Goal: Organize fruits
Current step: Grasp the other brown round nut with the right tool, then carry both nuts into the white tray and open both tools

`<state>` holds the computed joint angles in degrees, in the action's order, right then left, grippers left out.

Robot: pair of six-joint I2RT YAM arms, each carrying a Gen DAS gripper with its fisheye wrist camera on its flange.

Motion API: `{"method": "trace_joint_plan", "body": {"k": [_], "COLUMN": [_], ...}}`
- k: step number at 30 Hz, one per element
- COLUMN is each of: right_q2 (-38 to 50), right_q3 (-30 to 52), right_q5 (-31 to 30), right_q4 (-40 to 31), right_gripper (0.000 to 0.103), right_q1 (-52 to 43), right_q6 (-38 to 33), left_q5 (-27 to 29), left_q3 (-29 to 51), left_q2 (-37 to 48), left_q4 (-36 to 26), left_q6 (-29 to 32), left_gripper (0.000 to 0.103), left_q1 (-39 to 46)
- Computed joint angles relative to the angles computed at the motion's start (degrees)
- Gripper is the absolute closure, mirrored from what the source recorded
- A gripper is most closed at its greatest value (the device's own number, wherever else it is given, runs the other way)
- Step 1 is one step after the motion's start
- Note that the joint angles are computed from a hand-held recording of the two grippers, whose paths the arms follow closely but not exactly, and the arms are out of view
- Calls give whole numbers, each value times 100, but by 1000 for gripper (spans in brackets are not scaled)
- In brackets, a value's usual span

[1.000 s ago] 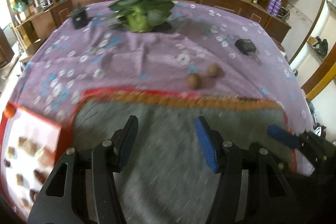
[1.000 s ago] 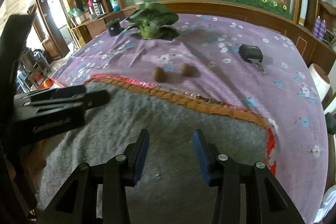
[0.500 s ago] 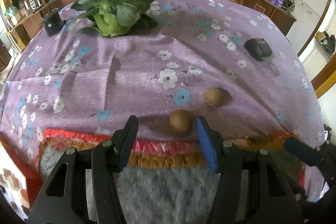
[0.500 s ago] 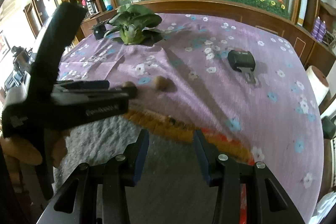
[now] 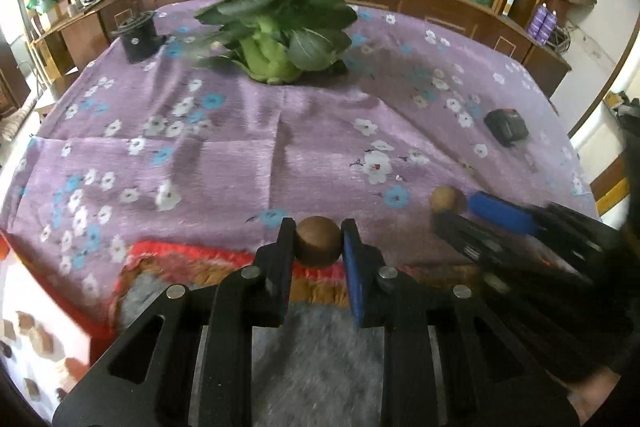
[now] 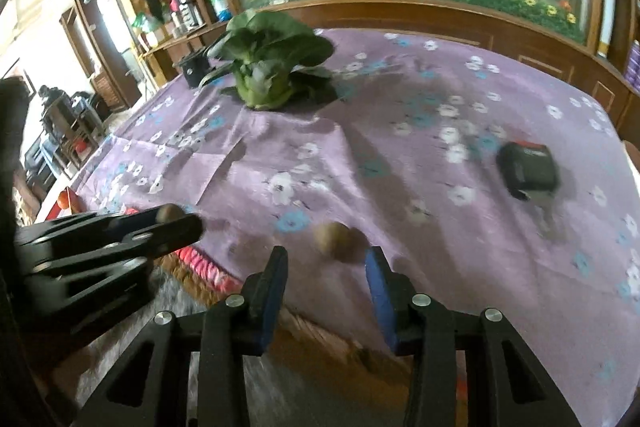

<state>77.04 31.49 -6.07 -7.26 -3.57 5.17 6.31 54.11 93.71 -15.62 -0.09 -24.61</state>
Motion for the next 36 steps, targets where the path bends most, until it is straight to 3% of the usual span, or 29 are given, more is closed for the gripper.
{"method": "trace_joint_plan", "body": {"k": [2, 6, 13, 20, 27, 36], "right_q2": [542, 429, -1373, -2853, -2559, -1478], "right_q3": [216, 159, -422, -682, -543, -65], "right_q5": [288, 196, 244, 1044, 2146, 2712], "right_q4": [170, 118, -720, -1597, -1764, -1441], "right_gripper": [76, 81, 81, 81, 81, 81], "right_q1": [62, -9, 309, 2148, 4251, 5735], "right_q6": [67, 13, 330, 1556, 2921, 3793], "left_q5": [13, 24, 912, 1407, 1730, 2173], "left_q3": [-126, -329, -567, -1045, -1519, -1681], "left_q2": [-217, -498, -1069, -2178, -3094, -3027], "left_q4": [-72, -122, -713, -1447, -1999, -2265], "left_q6": [84, 182, 589, 1408, 2329, 3288], "left_gripper": [81, 81, 81, 81, 81, 81], "left_q1": [89, 214, 750, 1479, 2655, 4070]}}
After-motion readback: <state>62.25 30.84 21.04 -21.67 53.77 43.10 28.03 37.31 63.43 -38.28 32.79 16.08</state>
